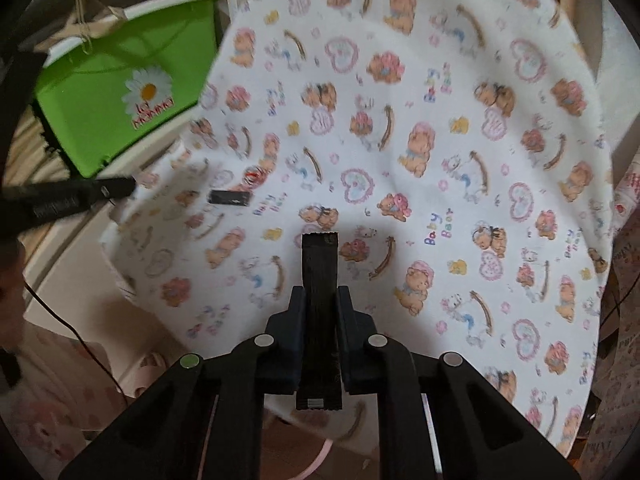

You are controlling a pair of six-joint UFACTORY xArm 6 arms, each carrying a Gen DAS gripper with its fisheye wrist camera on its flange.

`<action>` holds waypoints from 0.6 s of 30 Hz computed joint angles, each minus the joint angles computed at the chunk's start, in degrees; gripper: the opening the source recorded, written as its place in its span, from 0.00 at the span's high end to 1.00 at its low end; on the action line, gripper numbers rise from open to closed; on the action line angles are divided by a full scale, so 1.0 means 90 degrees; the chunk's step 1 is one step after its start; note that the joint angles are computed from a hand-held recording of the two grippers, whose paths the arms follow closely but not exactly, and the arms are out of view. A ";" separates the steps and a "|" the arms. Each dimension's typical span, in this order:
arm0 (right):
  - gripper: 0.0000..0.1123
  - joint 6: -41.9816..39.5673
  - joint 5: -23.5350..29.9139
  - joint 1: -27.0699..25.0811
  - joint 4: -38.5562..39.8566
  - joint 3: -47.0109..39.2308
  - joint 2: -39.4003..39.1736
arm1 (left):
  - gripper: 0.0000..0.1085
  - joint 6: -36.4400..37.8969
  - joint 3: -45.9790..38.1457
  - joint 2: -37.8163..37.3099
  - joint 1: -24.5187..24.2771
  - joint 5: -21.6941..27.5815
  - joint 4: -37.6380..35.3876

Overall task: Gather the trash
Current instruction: 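Lift the black clip in the right tool toward the pink basket, then open the right tool over the pink basket to drop the clip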

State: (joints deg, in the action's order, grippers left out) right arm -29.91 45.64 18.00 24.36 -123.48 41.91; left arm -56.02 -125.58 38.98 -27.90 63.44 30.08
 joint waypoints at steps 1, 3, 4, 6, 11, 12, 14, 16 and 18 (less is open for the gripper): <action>0.86 -0.0086 -0.0096 -0.0008 0.0127 0.0274 -0.0201 | 0.93 -0.0062 0.0196 -0.0118 -0.0051 -0.0075 0.0027; 0.86 -0.0201 -0.0238 -0.0024 0.0357 0.0736 -0.0550 | 0.93 -0.0255 0.0712 -0.0419 -0.0156 -0.0276 0.0060; 0.86 -0.0235 -0.0250 -0.0041 0.0512 0.0972 -0.0733 | 0.93 -0.0334 0.0933 -0.0545 -0.0203 -0.0363 0.0046; 0.86 -0.0327 -0.0286 -0.0078 0.0819 0.1465 -0.1108 | 0.93 -0.0509 0.1354 -0.0776 -0.0302 -0.0491 0.0036; 0.86 -0.0493 -0.0611 -0.0065 0.1122 0.2579 -0.1904 | 0.93 -0.0729 0.2087 -0.1133 -0.0475 -0.0770 -0.0198; 0.86 -0.0570 -0.0628 -0.0072 0.1200 0.2723 -0.2010 | 0.92 -0.0759 0.2195 -0.1185 -0.0508 -0.0815 -0.0233; 0.86 -0.0742 -0.0596 -0.0075 0.1323 0.2930 -0.2166 | 0.92 -0.0768 0.2319 -0.1227 -0.0563 -0.0867 -0.0326; 0.86 -0.0875 -0.0593 -0.0043 0.1305 0.3083 -0.2245 | 0.92 -0.0614 0.2305 -0.1169 -0.0590 -0.0862 -0.0475; 0.86 -0.0901 -0.0666 0.0018 0.1108 0.3201 -0.2255 | 0.92 -0.0564 0.2283 -0.1110 -0.0596 -0.0802 -0.0527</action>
